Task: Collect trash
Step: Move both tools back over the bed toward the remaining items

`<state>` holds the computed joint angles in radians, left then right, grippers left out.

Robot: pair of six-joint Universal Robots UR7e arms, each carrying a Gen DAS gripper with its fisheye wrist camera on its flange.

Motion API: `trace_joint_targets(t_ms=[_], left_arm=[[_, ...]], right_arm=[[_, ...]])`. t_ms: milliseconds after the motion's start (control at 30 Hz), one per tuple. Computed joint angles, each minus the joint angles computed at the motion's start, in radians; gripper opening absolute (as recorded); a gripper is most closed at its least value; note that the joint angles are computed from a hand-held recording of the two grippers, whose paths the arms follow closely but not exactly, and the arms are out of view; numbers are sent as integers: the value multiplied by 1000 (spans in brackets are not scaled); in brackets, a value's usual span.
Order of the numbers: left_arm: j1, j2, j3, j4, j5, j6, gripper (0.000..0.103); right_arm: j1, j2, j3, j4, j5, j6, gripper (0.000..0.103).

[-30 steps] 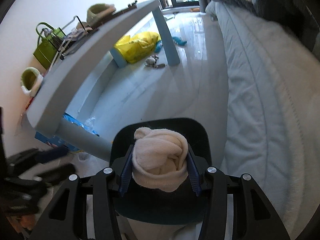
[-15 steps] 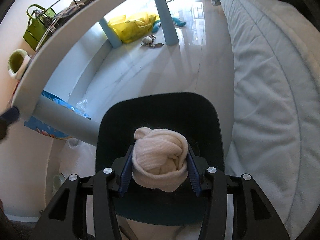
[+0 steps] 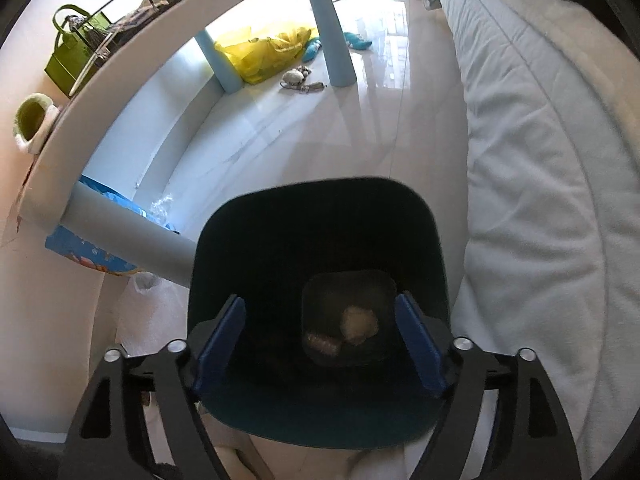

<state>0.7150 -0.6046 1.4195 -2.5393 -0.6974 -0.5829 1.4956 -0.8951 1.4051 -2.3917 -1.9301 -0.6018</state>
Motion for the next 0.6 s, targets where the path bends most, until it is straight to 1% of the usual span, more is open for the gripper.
trace_joint_targets(t_ms=[100, 167, 300, 400, 500, 533, 600], left_arm=[[-5, 0, 2, -47, -16, 24, 99], [-12, 6, -5, -53, 1, 43, 99], [-20, 12, -18, -31, 29, 31, 100], [-32, 17, -25, -41, 61, 25, 100], [-48, 32, -38, -70, 91, 60, 100], [-50, 39, -46, -74, 99, 69, 100], [-55, 54, -62, -86, 119, 83, 100]], right_arm=[[0, -19, 3, -8, 31, -4, 85], [0, -33, 5, -21, 58, -6, 87], [1, -60, 11, -53, 96, -14, 89], [-1, -76, 9, -50, 119, -4, 91], [8, -96, 28, -98, 114, -47, 93], [10, -103, 35, -111, 116, -57, 95], [10, -122, 44, -133, 139, -75, 98]])
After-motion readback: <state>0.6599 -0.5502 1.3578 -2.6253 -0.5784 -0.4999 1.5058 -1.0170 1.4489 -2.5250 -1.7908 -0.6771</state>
